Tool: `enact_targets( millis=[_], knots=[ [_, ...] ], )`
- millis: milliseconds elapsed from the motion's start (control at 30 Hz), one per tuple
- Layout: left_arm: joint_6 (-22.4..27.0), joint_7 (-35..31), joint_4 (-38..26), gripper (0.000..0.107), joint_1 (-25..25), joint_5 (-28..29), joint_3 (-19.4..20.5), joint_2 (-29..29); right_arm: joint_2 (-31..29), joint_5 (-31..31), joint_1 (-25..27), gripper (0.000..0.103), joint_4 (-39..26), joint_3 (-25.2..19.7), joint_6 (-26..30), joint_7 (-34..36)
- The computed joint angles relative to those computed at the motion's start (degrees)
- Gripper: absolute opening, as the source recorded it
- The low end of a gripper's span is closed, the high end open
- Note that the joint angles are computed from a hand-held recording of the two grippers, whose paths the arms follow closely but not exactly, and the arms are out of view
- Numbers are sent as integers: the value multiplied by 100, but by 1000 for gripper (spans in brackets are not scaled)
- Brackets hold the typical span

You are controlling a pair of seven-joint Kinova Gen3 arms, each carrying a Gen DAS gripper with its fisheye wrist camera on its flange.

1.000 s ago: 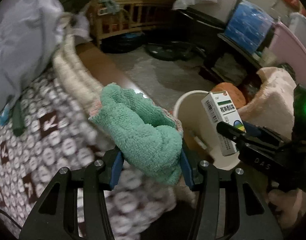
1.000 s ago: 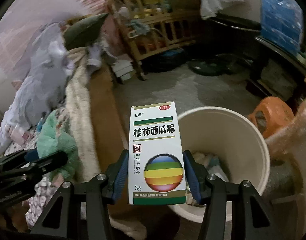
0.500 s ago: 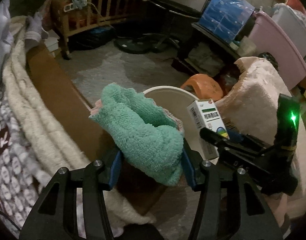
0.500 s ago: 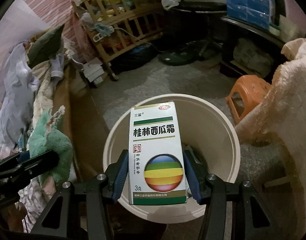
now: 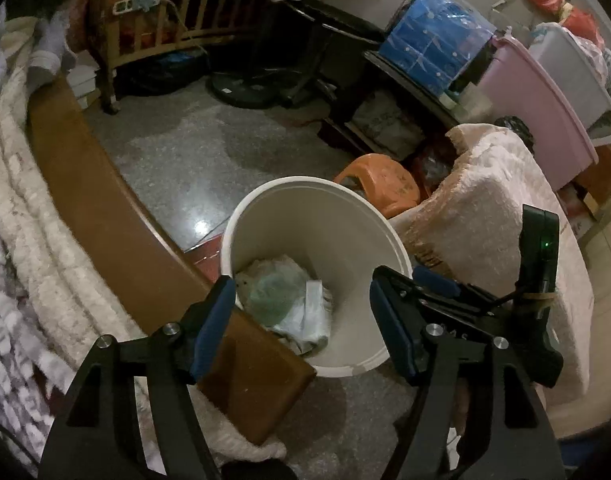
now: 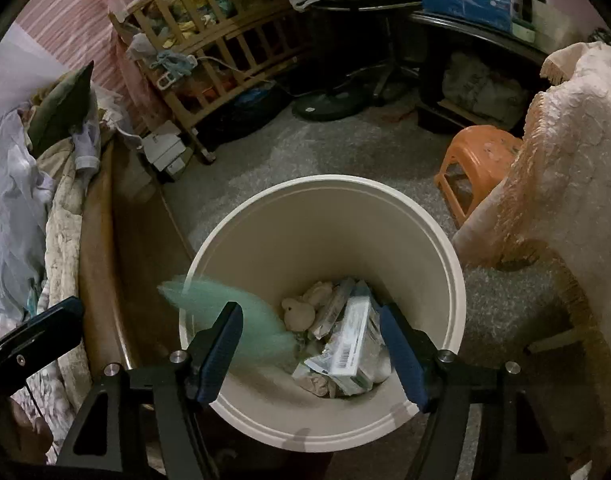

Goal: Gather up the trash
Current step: 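Open both tools to drop the towel and medicine box into the bucket, then return both tools toward the remaining trash on the bed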

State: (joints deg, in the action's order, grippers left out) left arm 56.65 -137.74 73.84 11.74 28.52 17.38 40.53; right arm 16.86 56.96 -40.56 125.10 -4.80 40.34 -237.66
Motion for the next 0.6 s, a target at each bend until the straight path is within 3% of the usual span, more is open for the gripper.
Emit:
enact_targets(
  millis=[267,600],
  knots=[
    [-799,-1,491,69,-106,-145,-149,-372,136,-174,47,69,-315,23,-111,607],
    [-1446,-47,784,69,-528,-355,-242,-554,379,-649,-108,69,-1212,133,264,1878]
  ],
)
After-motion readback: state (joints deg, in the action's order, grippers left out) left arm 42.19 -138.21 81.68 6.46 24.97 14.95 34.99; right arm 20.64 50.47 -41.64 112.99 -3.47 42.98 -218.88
